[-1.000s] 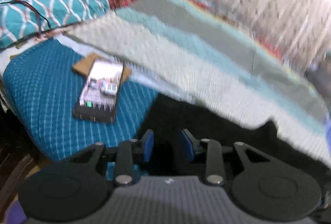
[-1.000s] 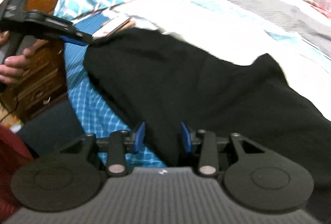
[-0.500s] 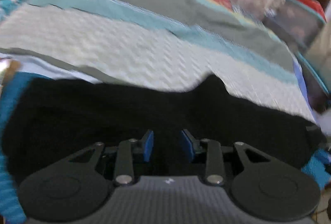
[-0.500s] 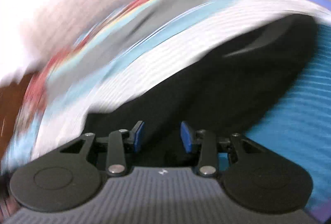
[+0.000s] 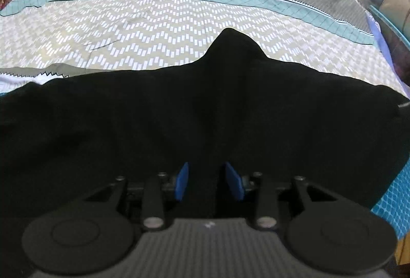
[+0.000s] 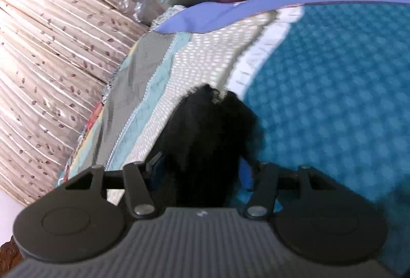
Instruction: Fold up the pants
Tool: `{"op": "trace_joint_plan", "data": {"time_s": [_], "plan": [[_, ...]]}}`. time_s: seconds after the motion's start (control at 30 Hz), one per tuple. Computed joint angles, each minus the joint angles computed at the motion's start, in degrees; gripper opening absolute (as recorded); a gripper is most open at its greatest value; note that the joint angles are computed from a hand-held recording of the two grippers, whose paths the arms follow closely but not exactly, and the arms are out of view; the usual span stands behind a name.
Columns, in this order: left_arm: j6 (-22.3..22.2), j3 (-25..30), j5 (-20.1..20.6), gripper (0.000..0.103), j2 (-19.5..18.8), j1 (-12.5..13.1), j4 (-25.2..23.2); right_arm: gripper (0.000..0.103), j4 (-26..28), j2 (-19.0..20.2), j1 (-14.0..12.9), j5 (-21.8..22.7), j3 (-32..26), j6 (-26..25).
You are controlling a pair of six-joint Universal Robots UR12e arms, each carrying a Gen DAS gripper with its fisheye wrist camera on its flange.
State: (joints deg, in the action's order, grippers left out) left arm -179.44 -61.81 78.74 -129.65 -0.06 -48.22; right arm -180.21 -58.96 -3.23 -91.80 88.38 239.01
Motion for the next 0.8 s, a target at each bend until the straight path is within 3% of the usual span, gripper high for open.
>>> {"op": "trace_joint_plan", "data": {"time_s": [0.03,0.1,0.17,0.27,0.33,0.37,0.43,0.53,0.7,0.8], "plan": [[-0.1,0.2,0.5,0.034,-0.1,-0.2,-0.2,0.018,1.8,0.3,-0.4,1.4,-1.1,0.1],[0.0,0.4,0.8,0.034,-0.1,-0.4,-0.2,0.014,3.5,-0.2,-0.9,2.0,-2.2,0.5],[0.4,0.6,0.9,0.035,-0.1,-0.5,-0.4,0.013,-3.3,-0.8,-0.4,-0.5,-1.3,-2.9],[1.8,0.6,2.0,0.038,-0.3,-0.9,-0.2,0.013,-11.7,-2.8,0.5,-4.6,2.1,-6.0],[2.5,0.8,2.4,0.039,-0.5,-1.1,-0.2,0.013,-7.1,-4.5,1.2,-8.3,4.0,-6.3],[2.9,1.0,2.4,0.039,-0.5,-1.1,-0.2,0.013,-1.2,-5.3,1.2,-9.1,4.6,-5.6],[2.8,1.4,1.4,0.039,-0.5,-1.0,-0.4,0.014,4.4,-6.2,0.7,-7.8,6.3,-1.9],[1.1,1.4,-0.7,0.039,-0.1,-0.6,0.3,0.020,-2.3,-7.1,-0.1,-5.5,9.7,5.3],[1.7,4.0,-3.1,0.039,-1.4,-1.5,0.0,0.031,-1.6,-6.6,-1.4,-2.4,8.3,7.0],[5.2,4.8,-3.4,0.040,-1.9,-2.8,-0.5,0.035,-2.3,-6.2,-1.5,-2.1,7.9,7.9]]}}
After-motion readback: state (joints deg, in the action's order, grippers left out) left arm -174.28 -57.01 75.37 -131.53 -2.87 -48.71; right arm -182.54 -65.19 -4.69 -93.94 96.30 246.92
